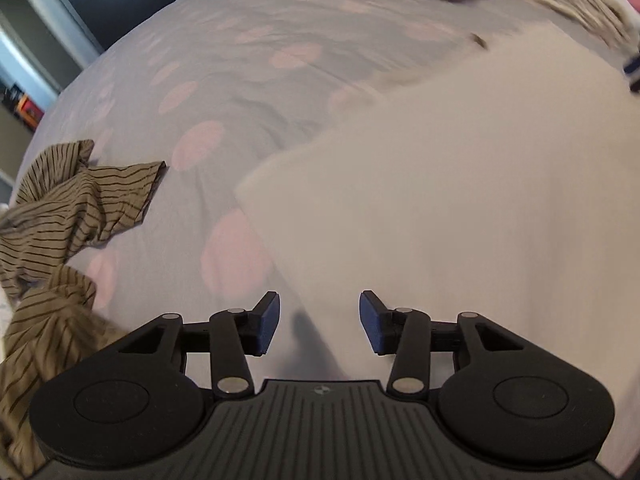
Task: Fold clothes
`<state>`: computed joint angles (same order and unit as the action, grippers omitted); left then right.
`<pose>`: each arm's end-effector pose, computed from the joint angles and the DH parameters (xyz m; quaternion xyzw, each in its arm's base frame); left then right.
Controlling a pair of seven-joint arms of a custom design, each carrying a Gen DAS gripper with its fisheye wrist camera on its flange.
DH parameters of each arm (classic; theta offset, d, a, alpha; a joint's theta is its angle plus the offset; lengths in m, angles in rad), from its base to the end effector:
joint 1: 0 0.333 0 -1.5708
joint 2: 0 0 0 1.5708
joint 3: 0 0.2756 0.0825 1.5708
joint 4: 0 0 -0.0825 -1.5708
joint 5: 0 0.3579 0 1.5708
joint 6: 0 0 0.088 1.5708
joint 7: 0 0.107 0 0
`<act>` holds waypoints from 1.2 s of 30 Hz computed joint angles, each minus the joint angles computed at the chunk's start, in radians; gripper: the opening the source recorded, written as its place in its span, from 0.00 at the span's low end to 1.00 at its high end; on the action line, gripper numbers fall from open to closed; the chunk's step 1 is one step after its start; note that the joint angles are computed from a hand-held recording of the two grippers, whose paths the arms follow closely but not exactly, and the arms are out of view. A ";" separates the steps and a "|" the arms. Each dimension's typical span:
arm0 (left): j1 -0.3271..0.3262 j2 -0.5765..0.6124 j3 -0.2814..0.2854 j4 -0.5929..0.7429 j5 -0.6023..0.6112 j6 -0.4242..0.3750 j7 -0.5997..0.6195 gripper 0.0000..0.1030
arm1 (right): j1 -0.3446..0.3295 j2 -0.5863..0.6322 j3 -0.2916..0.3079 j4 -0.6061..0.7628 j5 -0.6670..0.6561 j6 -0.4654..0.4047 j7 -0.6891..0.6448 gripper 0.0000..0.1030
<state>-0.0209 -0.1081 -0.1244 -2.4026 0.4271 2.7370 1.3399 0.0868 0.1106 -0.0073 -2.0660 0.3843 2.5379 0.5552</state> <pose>0.4906 -0.0883 0.3785 -0.5850 0.7716 -0.1026 0.2277 0.5718 0.0412 0.3922 -0.9067 0.3588 -0.1256 0.1828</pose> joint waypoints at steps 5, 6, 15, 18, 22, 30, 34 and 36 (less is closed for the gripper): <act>0.027 0.140 0.022 0.128 -0.026 0.015 -0.071 0.45 | -0.009 0.178 0.002 0.210 0.030 -0.043 0.144 0.41; 0.033 0.158 0.025 0.142 -0.056 0.028 -0.063 0.48 | -0.019 0.209 0.008 0.250 0.047 -0.061 0.159 0.44; 0.083 0.234 0.020 0.184 -0.280 0.150 0.006 0.53 | -0.068 0.422 0.043 0.552 0.120 -0.139 0.314 0.48; 0.085 0.246 0.018 0.190 -0.287 0.170 0.020 0.53 | -0.068 0.450 0.046 0.586 0.111 -0.117 0.346 0.48; 0.088 0.253 0.018 0.187 -0.294 0.196 0.015 0.52 | -0.073 0.469 0.054 0.606 0.108 -0.100 0.375 0.45; 0.059 0.240 0.024 0.174 -0.250 0.227 0.027 0.08 | -0.095 0.427 0.081 0.554 0.145 -0.086 0.333 0.05; 0.039 0.215 0.050 0.170 -0.144 0.212 -0.085 0.04 | -0.092 0.379 0.083 0.502 0.165 -0.051 0.286 0.05; 0.039 0.194 0.051 0.159 -0.110 0.210 -0.120 0.04 | -0.092 0.354 0.085 0.475 0.178 -0.034 0.259 0.05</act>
